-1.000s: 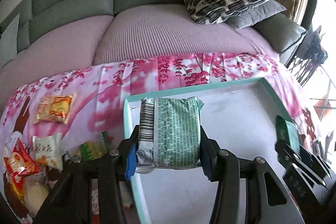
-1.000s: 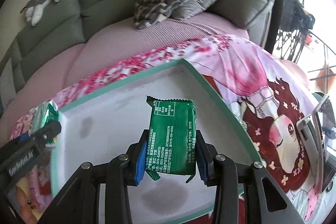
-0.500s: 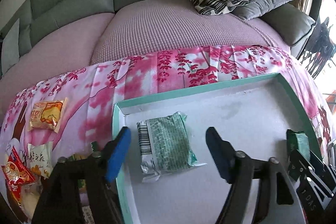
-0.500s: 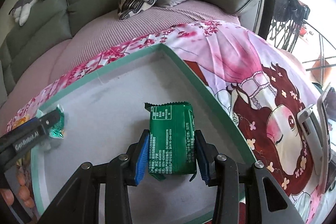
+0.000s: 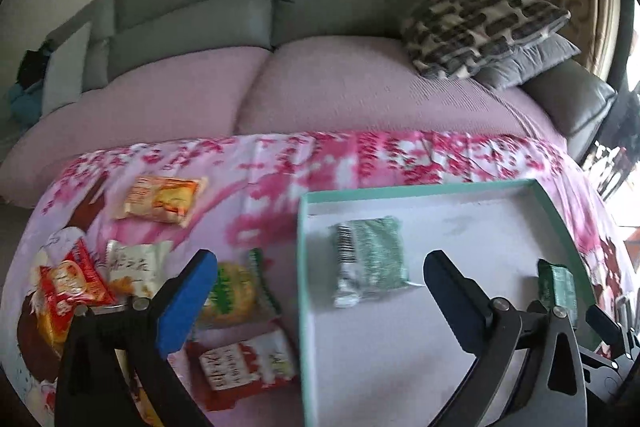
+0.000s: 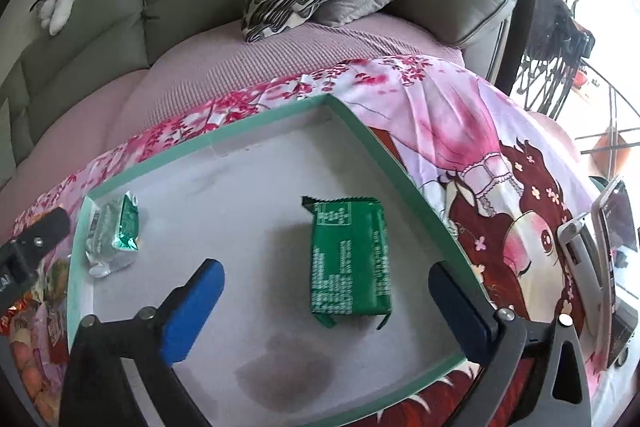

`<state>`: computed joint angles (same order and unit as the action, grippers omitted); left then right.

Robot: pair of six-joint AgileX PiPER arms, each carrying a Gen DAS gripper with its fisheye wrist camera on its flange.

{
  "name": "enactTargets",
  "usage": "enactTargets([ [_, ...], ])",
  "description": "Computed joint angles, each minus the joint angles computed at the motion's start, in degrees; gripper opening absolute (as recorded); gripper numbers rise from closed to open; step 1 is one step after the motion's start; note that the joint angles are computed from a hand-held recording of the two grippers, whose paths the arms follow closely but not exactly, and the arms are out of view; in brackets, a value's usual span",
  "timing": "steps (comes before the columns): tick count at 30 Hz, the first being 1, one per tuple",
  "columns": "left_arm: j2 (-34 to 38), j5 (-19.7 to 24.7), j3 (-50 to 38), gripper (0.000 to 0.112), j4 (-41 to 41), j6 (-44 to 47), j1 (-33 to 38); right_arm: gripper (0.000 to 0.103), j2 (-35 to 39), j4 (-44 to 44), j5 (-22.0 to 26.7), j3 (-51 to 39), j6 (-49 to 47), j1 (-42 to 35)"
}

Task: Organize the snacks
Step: 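Withdraw both open grippers from the tray back toward the snack pile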

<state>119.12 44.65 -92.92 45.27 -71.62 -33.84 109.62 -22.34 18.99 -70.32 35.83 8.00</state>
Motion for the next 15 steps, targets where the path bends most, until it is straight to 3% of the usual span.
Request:
enactTargets([
  [6,-3.3,-3.0,7.5,0.103,4.2,-6.5,0.2,0.103,-1.1,-6.0,-2.4,1.6,6.7,1.8],
  [10,-5.8,-4.2,11.7,0.103,6.0,-10.3,0.3,0.103,-0.6,1.8,-3.1,1.1,-1.8,2.2],
  [12,-7.9,-5.1,14.6,0.103,7.0,-12.7,0.6,0.103,-0.2,-0.1,-1.4,0.4,0.1,3.2],
  [15,-10.7,-4.7,18.3,0.103,10.0,-17.5,0.6,0.103,-1.3,3.3,-3.8,1.8,-2.1,3.9],
])
